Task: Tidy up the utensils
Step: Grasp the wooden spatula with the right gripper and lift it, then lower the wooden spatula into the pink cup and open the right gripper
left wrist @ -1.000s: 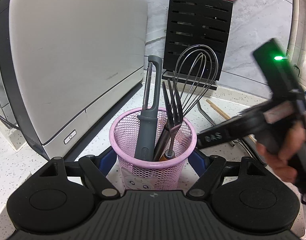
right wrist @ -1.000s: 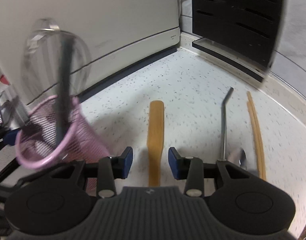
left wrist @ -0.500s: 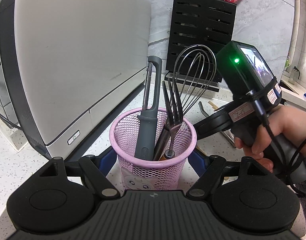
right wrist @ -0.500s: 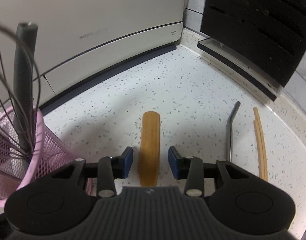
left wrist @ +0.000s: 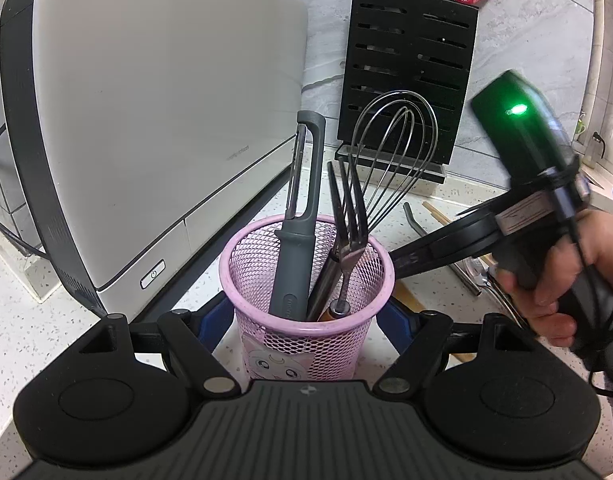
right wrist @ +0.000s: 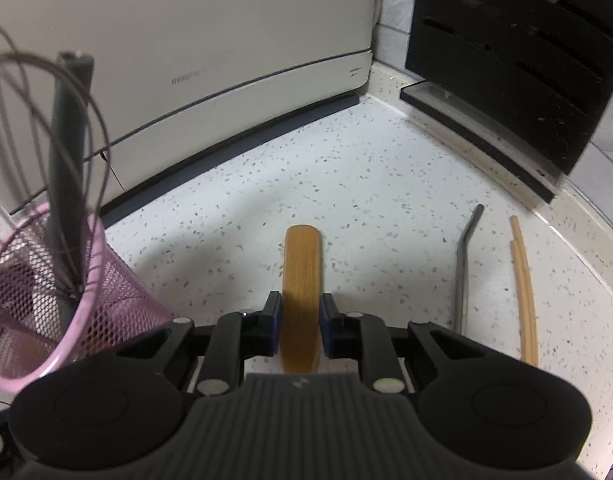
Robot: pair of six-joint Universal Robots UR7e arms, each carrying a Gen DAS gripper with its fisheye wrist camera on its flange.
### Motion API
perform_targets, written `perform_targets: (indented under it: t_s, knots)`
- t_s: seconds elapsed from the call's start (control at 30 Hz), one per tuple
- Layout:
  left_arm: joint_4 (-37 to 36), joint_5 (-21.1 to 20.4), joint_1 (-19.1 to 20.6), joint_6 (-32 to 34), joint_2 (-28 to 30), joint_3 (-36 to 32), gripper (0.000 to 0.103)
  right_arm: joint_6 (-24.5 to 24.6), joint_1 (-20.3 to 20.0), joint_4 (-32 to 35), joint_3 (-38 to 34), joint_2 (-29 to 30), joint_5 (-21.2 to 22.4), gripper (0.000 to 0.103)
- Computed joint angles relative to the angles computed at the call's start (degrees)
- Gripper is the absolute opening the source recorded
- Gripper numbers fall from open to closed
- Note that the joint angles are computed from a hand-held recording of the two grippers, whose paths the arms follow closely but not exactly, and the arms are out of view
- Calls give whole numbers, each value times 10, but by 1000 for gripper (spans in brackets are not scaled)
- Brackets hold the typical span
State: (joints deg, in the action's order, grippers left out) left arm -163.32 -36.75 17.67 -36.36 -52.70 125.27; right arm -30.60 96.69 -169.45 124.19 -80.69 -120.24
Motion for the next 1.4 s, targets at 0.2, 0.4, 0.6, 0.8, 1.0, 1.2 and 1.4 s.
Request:
perform_targets:
  t_s: [0.2, 0.4, 0.6, 0.8, 1.0, 1.2, 1.4]
  knots:
    - [2, 1, 1, 0, 2, -3, 90, 14, -6, -12, 26, -64, 51, 17]
    - [-9, -7, 4, 12, 6, -7, 90, 23, -2, -64, 63, -142, 124, 17]
    - [-16, -26, 2, 27, 15, -16, 90, 5, 13, -133, 94, -186, 189, 18]
    - [-9, -39, 2, 39, 27, -30, 90, -23, 24, -152, 100, -191, 246, 17]
    - [-10, -54, 3, 43, 30, -37, 90, -46, 28, -238, 97, -138, 273, 18]
    - [-13, -60, 6, 43, 27, -36, 90, -53, -8, -358, 123, -85, 334, 18]
    - [-20, -65, 10, 43, 26, -36, 90, -56, -52, -415, 150, -63, 399, 0]
